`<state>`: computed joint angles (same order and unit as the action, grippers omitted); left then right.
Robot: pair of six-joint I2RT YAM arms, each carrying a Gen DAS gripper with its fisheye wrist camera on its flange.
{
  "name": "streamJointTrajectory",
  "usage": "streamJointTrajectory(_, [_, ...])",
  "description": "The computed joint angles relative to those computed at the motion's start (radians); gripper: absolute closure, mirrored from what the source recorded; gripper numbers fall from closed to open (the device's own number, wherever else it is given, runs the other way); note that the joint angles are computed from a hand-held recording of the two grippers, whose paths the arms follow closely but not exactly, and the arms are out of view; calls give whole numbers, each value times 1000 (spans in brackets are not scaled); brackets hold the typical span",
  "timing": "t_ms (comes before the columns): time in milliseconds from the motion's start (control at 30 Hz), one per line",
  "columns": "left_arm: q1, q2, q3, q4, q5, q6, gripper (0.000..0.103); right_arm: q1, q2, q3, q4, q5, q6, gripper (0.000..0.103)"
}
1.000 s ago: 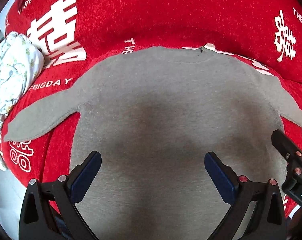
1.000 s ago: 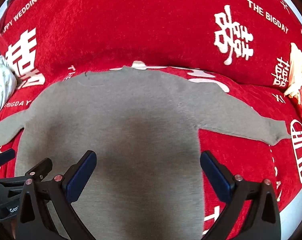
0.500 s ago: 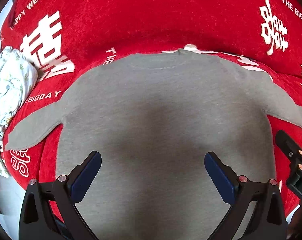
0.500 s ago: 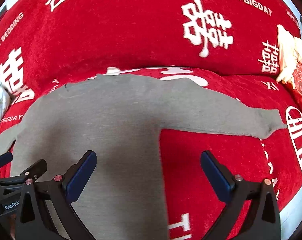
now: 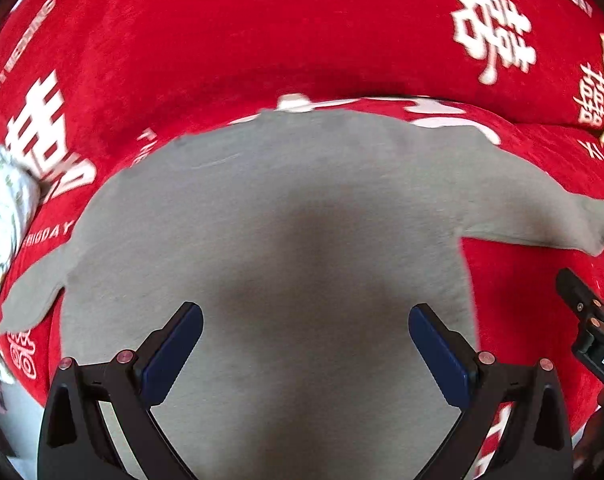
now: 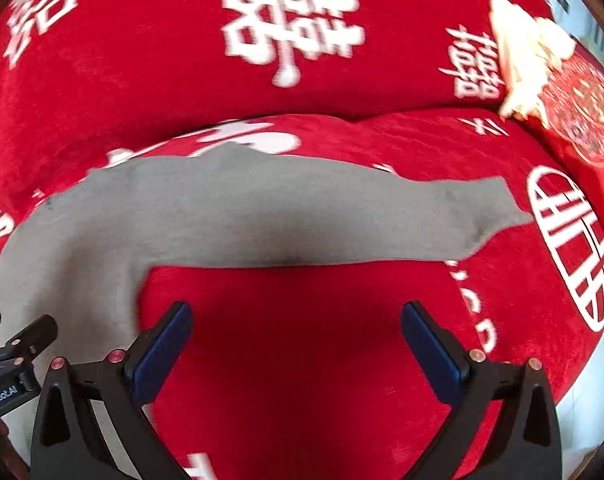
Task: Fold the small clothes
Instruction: 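Move the right tool to the sweater sleeve and grasp its cuff, then lift the sleeve with the right tool and fold it across the sweater body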
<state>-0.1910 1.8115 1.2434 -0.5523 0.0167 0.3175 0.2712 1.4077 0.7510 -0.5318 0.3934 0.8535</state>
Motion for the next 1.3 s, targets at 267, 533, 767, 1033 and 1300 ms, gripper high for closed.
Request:
streamJointTrajectory(267, [-163, 48, 37, 12, -56, -69, 0, -210, -75, -130, 86, -67, -123, 0])
streamJointTrajectory(533, [-261, 128, 102, 4, -93, -127, 0, -405, -78, -175, 146, -116, -249, 0])
streamJointTrajectory(767, [-309, 204, 177, -9, -106, -154, 0, -596, -28, -223, 265, -169, -355, 0])
streamJointTrajectory(1033, [-259, 252, 228, -21, -64, -168, 0, -754, 137, -239, 537, -210, -462, 2])
streamJointTrajectory(1300, [-193, 326, 328, -52, -54, -174, 0, -834, 229, -224, 645, -336, -502, 96])
